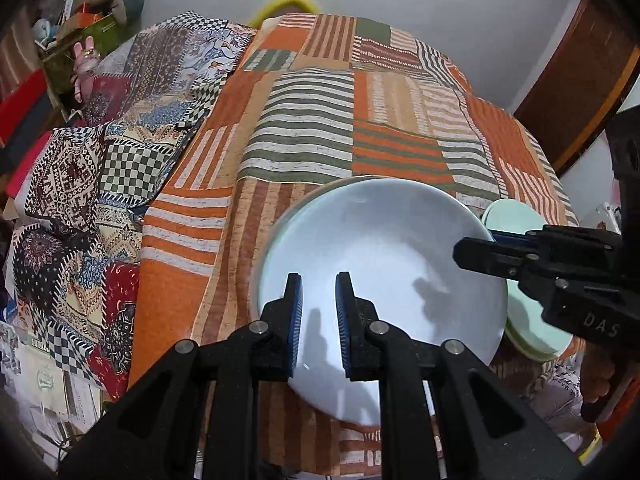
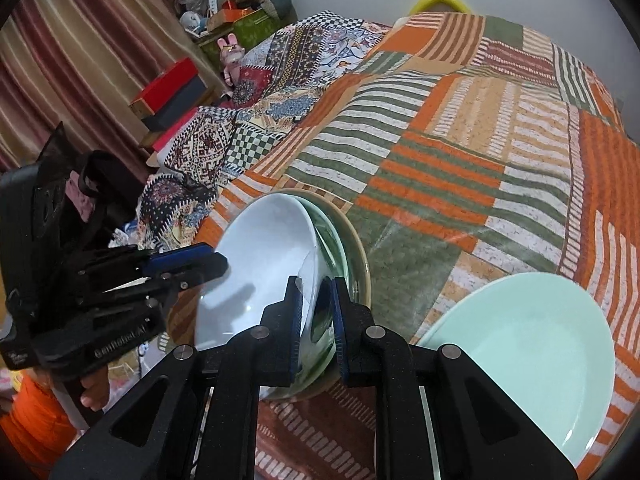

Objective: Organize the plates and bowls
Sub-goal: 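Lower the white bowl into the light green bowl on the stack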

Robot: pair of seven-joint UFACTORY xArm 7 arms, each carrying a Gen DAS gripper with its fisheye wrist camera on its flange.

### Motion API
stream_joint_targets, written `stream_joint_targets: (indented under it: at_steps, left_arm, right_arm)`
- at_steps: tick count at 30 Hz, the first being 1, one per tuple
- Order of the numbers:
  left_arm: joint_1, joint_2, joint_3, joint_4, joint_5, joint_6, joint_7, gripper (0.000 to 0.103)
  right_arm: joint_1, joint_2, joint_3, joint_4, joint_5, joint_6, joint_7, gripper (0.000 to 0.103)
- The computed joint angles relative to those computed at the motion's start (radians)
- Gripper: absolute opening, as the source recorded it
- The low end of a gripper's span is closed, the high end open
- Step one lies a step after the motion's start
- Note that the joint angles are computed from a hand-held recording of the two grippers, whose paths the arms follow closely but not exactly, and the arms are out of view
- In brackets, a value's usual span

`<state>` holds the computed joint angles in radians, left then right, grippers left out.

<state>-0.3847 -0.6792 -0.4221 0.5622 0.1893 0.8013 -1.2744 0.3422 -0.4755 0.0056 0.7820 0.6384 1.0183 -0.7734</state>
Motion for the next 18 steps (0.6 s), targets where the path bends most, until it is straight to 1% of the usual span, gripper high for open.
stream_joint_targets:
  at_steps: [3, 7, 9, 11, 13, 14, 15, 16, 17, 18]
  left_arm:
    - [0.001, -0.021, 0.007, -0.018, -0.01, -0.009, -0.017, 0.016]
    - [0.009, -0.072, 0.0, -0.025, -0.011, 0.041, -0.043, 0.016]
    - [0.006, -0.099, 0.004, -0.034, -0.017, 0.047, -0.047, 0.017]
    - [0.006, -0.122, 0.001, -0.038, -0.019, 0.063, -0.05, 0.022]
    - [0.011, -0.144, -0.007, -0.039, -0.017, 0.08, -0.056, 0.032]
    - [0.013, -0.153, -0.012, -0.039, -0.015, 0.091, -0.058, 0.034]
    - [0.014, -0.164, -0.014, -0.042, -0.015, 0.096, -0.061, 0.037]
    - [0.013, -0.173, -0.014, -0.046, -0.017, 0.096, -0.062, 0.04]
    - [0.009, -0.183, -0.013, -0.053, -0.023, 0.095, -0.065, 0.042]
    - [0.007, -0.19, -0.013, -0.057, -0.027, 0.094, -0.066, 0.044]
  right_arm:
    - [-0.002, -0.003, 0.006, -0.007, -0.013, -0.017, -0.005, 0.013]
    - [-0.002, 0.009, 0.001, 0.004, -0.019, -0.007, -0.01, 0.013]
    - [-0.002, 0.007, 0.005, 0.005, -0.026, -0.01, -0.014, 0.013]
    - [-0.002, -0.012, 0.015, -0.008, -0.035, -0.038, -0.021, 0.013]
    - [0.003, -0.049, 0.028, -0.028, -0.052, -0.102, -0.035, 0.014]
    - [0.011, -0.058, 0.022, -0.03, -0.053, -0.113, -0.042, 0.018]
    - [0.017, -0.065, 0.012, -0.027, -0.051, -0.119, -0.049, 0.025]
    - [0.021, -0.068, 0.003, -0.024, -0.048, -0.121, -0.053, 0.028]
    - [0.024, -0.074, -0.006, -0.022, -0.044, -0.123, -0.055, 0.034]
    - [0.025, -0.075, -0.011, -0.023, -0.042, -0.127, -0.055, 0.037]
